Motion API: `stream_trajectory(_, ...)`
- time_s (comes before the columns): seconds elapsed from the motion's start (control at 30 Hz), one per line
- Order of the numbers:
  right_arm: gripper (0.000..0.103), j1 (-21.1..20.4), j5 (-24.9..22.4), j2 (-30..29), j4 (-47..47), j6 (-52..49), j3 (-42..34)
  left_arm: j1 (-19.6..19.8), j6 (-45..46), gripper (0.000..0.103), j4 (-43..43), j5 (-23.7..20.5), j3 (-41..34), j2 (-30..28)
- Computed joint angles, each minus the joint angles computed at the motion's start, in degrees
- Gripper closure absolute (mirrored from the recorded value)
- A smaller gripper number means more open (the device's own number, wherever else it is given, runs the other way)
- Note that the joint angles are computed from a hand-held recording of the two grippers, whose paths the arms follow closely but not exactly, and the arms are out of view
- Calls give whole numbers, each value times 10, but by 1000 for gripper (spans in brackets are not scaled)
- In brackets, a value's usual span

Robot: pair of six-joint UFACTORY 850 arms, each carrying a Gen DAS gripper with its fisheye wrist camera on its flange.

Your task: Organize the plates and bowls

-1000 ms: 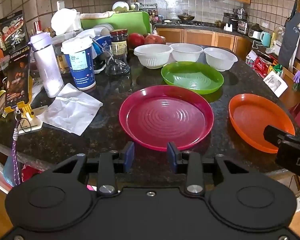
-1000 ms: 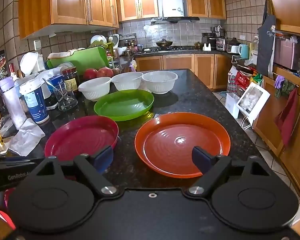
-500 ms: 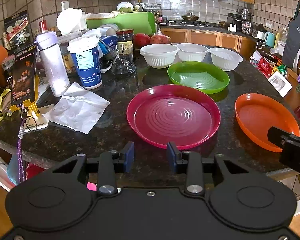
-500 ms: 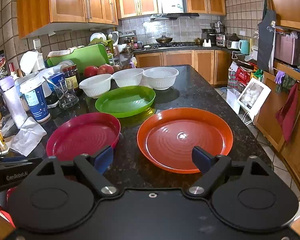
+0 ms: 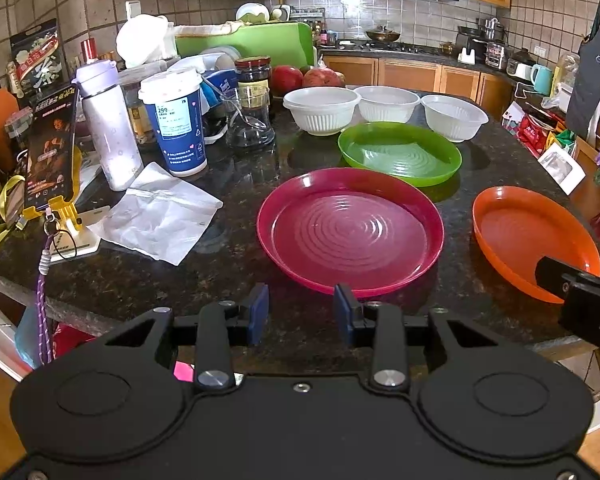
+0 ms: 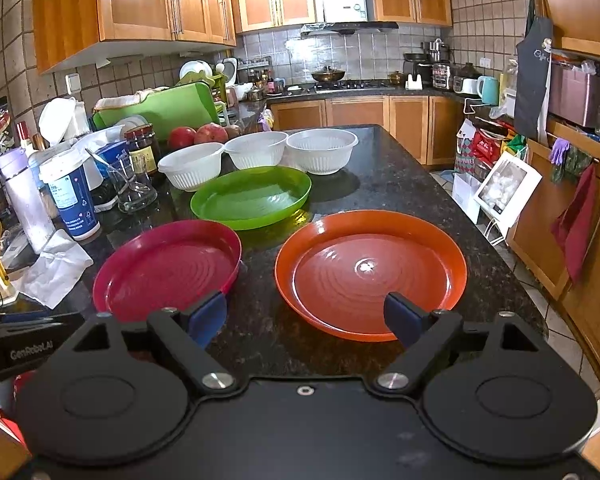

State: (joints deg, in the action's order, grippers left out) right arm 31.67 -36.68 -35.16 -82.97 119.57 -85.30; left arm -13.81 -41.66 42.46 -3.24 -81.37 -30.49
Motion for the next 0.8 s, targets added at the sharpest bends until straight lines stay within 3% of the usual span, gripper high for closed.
stream_trajectory(0.13,13,1,-1,-2,7,-9,-4,1,4,58,-6,1,1,0)
stream_trajectory(0.3,13,2,-2,-1,8,-12,-4,3,96,58,-99,-3,-3,-2)
stream_trajectory(0.8,13,1,2,-1,12,-20,-5,4,123,58,-124,-4,-4,-2)
